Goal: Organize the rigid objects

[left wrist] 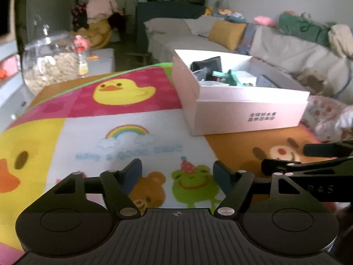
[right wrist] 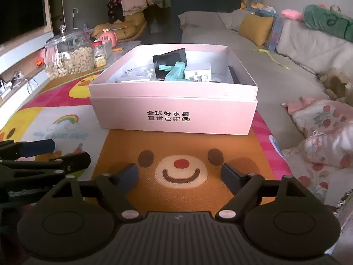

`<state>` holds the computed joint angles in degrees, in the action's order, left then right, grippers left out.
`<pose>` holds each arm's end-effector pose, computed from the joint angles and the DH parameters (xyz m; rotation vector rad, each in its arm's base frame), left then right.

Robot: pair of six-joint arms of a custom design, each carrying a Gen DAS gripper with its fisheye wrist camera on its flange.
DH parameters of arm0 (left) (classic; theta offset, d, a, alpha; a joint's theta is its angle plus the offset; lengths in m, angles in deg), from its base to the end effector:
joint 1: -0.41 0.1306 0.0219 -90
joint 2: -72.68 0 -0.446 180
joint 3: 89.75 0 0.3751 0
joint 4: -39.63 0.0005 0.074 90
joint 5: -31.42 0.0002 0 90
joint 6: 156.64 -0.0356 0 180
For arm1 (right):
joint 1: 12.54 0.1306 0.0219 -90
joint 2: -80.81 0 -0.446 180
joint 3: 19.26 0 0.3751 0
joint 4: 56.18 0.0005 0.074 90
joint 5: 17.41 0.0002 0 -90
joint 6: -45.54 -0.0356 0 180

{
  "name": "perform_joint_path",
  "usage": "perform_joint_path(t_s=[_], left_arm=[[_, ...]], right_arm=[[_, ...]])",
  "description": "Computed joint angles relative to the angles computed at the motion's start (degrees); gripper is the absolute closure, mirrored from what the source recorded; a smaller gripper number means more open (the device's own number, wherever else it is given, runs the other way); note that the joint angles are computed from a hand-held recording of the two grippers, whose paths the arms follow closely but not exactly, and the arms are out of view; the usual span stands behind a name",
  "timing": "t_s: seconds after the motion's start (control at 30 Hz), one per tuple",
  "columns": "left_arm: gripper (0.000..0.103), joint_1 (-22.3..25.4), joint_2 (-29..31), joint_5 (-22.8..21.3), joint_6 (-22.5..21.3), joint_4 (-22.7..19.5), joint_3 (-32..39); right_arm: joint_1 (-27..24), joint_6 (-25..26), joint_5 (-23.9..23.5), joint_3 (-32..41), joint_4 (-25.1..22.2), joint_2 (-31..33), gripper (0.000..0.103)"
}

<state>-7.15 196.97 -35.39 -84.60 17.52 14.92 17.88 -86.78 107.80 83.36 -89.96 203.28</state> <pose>0.6980 -0.1073 0.3019 0.6972 2.1443 -0.3676 0.5928 0.3237 0.2964 0.4728 2.2434 -0.1384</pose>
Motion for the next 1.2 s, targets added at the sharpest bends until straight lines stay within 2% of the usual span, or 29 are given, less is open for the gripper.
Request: perform_joint_path(t_s=[0.07, 0.13, 0.33, 0.4, 0.53, 0.67, 1.2], left_arm=[[0.035, -0.3, -0.4, -2.0, 0.8, 1.6, -0.9], [0.035, -0.1, -0.3, -2.1, 1.3, 1.3, -0.7], [0.034, 0.4, -1.2, -2.1, 0.2, 2.1, -2.3], [0.034, 0.5, -1.3, -1.8, 0.3, 2.2, -2.5], [0.033, 0.4, -1.3, -2.1, 0.3, 2.4, -2.6], [0.033, 0.4, -1.2, -2.0, 0.6, 2.4, -2.6], [0.032, 0.4, -1.2, -2.1, 0.8, 2.3, -2.4]], right_arm=[[-0.2, 1.7, -1.1, -0.3, 1.1, -0.1, 0.005], [0.0, 3.6, -0.4, -0.4, 2.0, 0.3, 0.003], [0.7, -1.2, 2.5, -2.8, 4.2, -0.5, 0.003], [0.7, -1.8, 2.9, -2.7, 3.8, -0.5, 0.002], [0.8, -1.7, 4.0, 0.0, -0.3, 0.9, 0.000], [0.6, -3.3, 4.6, 0.4, -1.2, 1.1, 0.000], [0.8, -3.5, 5.1, 1.0, -2.1, 1.3, 0.000]])
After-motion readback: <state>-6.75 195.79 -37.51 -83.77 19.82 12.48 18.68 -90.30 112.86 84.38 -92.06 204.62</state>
